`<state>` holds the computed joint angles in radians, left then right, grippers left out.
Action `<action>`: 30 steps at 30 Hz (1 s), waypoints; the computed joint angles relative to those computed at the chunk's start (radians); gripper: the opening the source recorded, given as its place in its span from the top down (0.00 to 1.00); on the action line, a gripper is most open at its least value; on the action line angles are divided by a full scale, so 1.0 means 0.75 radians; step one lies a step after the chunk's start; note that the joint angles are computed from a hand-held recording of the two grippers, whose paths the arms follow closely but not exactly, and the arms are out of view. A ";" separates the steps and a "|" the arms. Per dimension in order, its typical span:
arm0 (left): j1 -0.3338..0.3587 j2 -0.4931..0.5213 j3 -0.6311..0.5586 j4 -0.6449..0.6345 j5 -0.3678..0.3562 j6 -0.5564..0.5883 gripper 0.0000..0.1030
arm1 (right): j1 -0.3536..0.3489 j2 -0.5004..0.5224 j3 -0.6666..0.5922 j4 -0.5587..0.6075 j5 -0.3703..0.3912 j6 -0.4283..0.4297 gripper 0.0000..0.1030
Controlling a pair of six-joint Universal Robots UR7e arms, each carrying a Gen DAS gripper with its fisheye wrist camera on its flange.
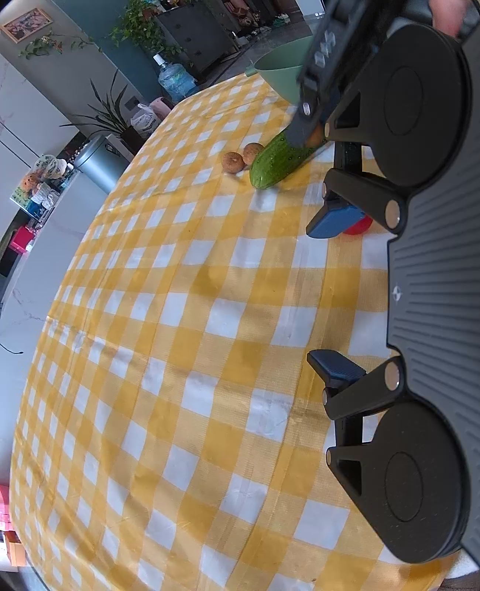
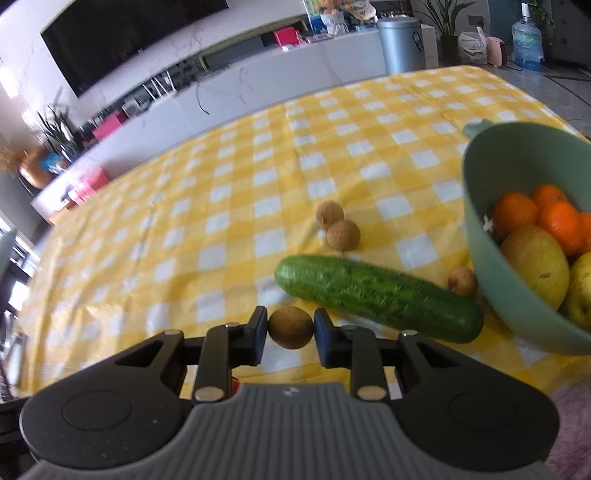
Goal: Organize fruits
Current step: 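Carry the kiwi in the right tool over the colander while the left tool grasps another kiwi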
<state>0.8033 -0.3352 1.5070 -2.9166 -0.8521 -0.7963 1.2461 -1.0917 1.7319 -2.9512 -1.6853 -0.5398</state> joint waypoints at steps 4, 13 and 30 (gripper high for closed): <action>-0.007 -0.005 0.004 -0.043 -0.018 0.050 0.21 | -0.022 -0.068 0.004 0.007 0.091 0.007 0.77; -0.005 0.007 -0.061 -0.169 -0.132 0.166 0.21 | -0.120 -0.196 -0.012 -0.082 0.258 0.032 0.77; -0.004 0.547 -1.089 0.441 -0.035 0.532 0.40 | -0.265 -0.220 -0.079 0.046 0.484 0.147 0.77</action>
